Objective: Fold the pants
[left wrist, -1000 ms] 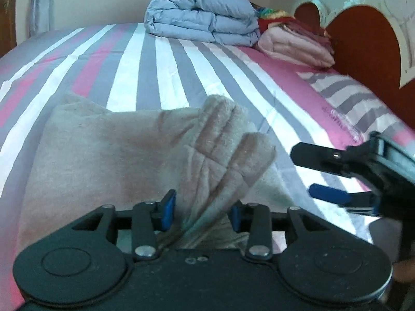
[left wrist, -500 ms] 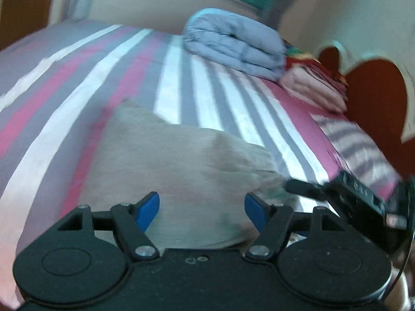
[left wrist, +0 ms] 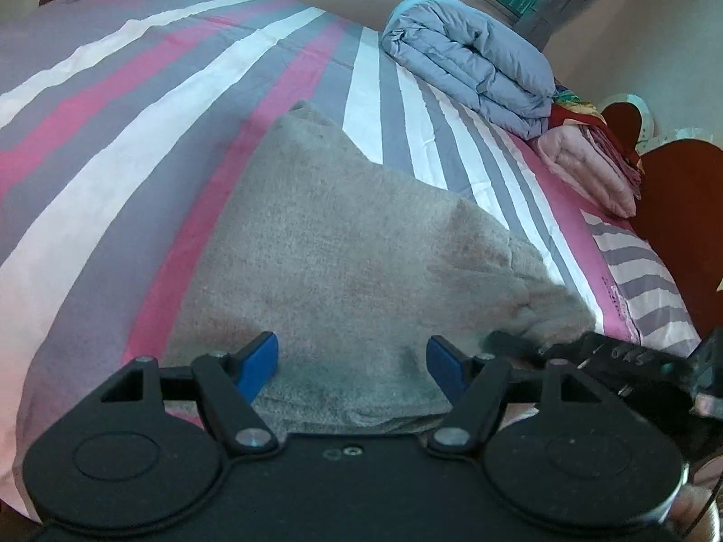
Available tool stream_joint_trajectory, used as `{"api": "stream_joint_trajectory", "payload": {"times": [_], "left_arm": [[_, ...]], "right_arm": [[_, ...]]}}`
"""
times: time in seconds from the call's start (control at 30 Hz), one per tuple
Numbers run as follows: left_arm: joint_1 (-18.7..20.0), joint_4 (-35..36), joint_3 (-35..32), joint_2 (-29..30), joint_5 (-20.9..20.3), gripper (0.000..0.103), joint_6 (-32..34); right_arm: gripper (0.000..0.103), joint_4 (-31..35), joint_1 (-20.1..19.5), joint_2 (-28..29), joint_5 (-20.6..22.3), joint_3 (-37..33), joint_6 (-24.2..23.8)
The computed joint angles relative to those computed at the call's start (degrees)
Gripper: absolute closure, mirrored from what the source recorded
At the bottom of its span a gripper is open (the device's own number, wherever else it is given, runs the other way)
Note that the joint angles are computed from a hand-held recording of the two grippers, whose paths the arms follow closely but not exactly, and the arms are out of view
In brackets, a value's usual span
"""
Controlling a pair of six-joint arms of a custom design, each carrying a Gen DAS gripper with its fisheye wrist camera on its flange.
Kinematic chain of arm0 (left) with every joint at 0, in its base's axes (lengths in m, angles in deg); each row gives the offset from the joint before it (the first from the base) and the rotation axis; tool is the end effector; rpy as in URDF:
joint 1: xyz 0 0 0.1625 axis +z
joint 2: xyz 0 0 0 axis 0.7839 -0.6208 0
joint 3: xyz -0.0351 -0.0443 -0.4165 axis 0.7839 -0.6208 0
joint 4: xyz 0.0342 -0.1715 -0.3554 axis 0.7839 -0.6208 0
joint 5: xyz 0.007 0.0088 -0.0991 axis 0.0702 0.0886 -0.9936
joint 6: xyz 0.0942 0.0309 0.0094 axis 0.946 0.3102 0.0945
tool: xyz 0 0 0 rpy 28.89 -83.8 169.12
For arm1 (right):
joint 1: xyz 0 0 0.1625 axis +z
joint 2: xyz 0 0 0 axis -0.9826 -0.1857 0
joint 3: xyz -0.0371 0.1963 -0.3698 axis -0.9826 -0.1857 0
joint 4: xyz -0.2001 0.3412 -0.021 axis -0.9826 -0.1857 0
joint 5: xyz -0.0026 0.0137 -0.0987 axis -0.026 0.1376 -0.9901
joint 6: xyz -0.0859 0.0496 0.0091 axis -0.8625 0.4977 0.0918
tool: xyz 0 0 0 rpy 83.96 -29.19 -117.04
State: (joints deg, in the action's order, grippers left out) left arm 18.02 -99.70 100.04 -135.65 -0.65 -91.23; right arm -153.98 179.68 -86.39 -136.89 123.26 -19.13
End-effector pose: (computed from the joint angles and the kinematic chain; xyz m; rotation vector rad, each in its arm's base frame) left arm -0.0612 -0.7026 0.2740 0.0172 2.5720 -1.0566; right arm 0.2662 -0.7702 0.0748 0.2003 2.9438 -0.9446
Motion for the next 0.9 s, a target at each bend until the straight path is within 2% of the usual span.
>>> {"api": "stream_joint_trajectory", "payload": {"times": [0.03,0.1,0.17,0.23,0.3,0.37,0.4,0.47,0.53,0.6,0.67,0.7,0.73,0.8,0.87,0.9], "left_arm": [[0.15,-0.04,-0.09,-0.05,-0.51,0.038,-0.42],[0.26,-0.76,0.13,-0.18,-1.04,0.038,-0.74],[0.16,-1.27,0.23,-0.09,-0.49,0.038,-0.32],[0.01,-3.23,0.81,-0.15,-0.31,0.038,0.0],[-0.28,-5.14,1.16,-0.26,-0.61,0.038,0.39],[-0.59,-5.55,0.96,-0.21,-1.12,0.037,0.8],[-0.71,-5.75,0.9,-0.09,-1.37,0.033,1.07],[-0.87,-5.14,0.58,0.42,-0.9,0.032,1.22],[-0.85,-3.16,-0.04,1.24,-0.23,0.032,1.14],[-0.83,-1.72,-0.4,2.06,0.2,0.032,1.62],[-1.49,-2.26,-0.16,2.74,2.53,0.032,3.47],[-1.59,-2.21,-0.03,2.66,2.64,0.032,3.71],[-1.55,-2.26,0.07,2.48,2.35,0.032,3.57],[-1.3,-1.35,0.07,1.77,1.41,0.032,1.86],[-1.2,-2.3,0.73,0.78,0.37,0.032,0.44],[-1.25,-2.95,0.83,0.58,0.51,0.032,0.44]], "right_arm": [[0.066,1.62,0.28,0.38,-0.73,-0.72,0.08],[0.065,-1.52,0.67,0.71,-2.2,0.08,0.41],[0.065,-3.47,1.74,1.21,-4.89,-0.1,-2.3],[0.066,-5.93,3.44,1.77,-7.14,-0.56,-9.21],[0.066,-10.18,4.97,2.1,-7.12,-0.95,-16.37],[0.066,-13.07,5.83,2.04,-6.76,-1.35,-21.14],[0.066,-14.57,6.01,1.74,-6.71,-1.16,-23.41],[0.066,-17.46,5.77,1.1,-7.31,0.07,-26.07],[0.066,-18.38,4.49,0.04,-8.12,2.22,-23.25],[0.066,-17.86,2.68,-1.33,-9.88,5.89,-17.2],[0.065,-14.77,1.39,-1.99,-13.61,8.29,-12.36],[0.066,-12.57,0.53,-2.56,-13.63,9.2,-9.57],[0.064,-12.77,-0.34,-3.5,-11.57,10.79,-7.71],[0.057,-13.35,-0.37,-4.75,-10.58,12.03,-7.4],[0.04,-13.77,0.23,-6.02,-11.61,12.41,-8.03],[0.039,-15.7,0.72,-6.79,-12.29,13.33,-8.66]]}}
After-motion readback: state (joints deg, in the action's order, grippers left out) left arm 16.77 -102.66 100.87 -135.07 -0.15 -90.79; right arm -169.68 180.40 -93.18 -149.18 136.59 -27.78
